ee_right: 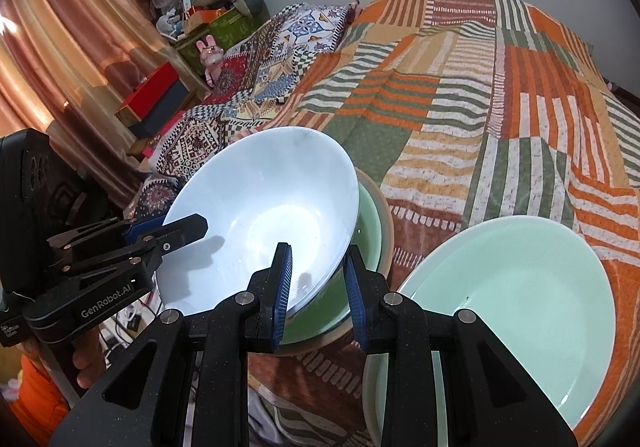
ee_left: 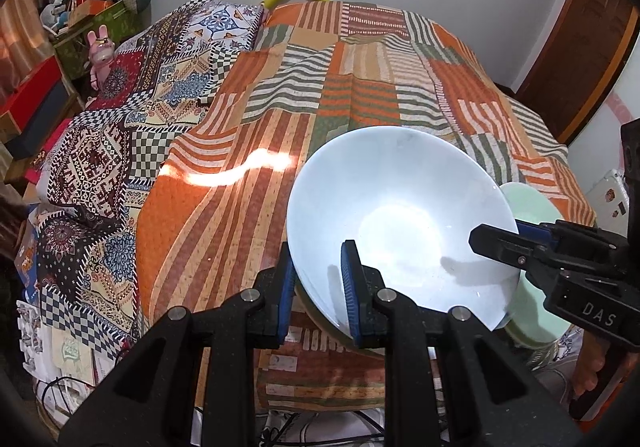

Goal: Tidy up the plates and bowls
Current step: 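Lower the white bowl into the mint green bowl with both grippers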

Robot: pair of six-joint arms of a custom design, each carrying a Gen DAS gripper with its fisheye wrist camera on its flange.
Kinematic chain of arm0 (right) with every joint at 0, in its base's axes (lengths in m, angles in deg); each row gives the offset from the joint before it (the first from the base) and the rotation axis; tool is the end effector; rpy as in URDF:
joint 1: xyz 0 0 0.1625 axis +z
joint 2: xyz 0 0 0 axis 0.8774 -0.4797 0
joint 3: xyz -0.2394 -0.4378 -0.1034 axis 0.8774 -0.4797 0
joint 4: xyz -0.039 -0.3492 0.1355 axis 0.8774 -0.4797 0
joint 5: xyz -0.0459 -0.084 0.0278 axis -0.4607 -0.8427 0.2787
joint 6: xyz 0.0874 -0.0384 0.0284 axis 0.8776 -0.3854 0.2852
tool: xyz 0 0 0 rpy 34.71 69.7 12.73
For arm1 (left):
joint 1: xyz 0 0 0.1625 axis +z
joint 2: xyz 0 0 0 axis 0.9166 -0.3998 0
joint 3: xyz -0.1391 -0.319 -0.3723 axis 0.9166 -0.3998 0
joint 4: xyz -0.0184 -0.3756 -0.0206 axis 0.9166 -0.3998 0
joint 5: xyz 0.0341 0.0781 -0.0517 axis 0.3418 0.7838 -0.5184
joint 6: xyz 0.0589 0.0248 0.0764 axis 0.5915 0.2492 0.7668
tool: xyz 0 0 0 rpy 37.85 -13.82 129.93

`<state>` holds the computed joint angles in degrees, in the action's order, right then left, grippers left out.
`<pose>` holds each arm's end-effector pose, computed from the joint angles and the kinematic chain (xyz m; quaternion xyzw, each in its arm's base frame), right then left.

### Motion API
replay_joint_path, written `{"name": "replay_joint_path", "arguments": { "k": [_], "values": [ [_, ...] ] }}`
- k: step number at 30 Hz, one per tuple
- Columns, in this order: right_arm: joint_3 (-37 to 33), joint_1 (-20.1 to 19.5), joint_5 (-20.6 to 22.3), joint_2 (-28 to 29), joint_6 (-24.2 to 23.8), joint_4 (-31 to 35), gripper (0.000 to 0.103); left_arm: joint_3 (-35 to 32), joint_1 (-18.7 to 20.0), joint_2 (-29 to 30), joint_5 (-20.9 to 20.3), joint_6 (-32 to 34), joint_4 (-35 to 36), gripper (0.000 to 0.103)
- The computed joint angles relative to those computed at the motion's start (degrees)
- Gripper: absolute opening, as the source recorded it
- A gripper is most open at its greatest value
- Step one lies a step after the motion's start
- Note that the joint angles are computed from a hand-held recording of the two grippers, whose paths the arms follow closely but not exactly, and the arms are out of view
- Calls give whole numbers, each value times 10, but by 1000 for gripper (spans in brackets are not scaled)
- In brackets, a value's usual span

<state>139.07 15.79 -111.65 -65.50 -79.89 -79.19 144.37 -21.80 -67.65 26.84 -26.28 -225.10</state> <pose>-0.0229 -0.6640 0.2450 0.3144 -0.9295 0.1405 0.1318 -0.3034 -0.5989 -0.0646 0.0390 0.8936 -0.3025 0.3292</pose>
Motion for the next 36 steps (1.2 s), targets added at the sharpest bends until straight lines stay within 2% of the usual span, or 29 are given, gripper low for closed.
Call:
{"name": "replay_joint_path", "arguments": {
  "k": [10,23,27,36],
  "values": [
    [-5,1,-14,8,-1,-1,26,-10,10,7,-7,-4,23,22],
    [-6,1,-16,13,-8,-2,26,-19,12,17,14,-5,46,22],
    [2,3,-28,14,-17,-30,27,-21,13,18,15,-7,51,22],
    [8,4,-34,14,-31,-46,27,-17,13,15,10,-5,45,22]
  ]
}}
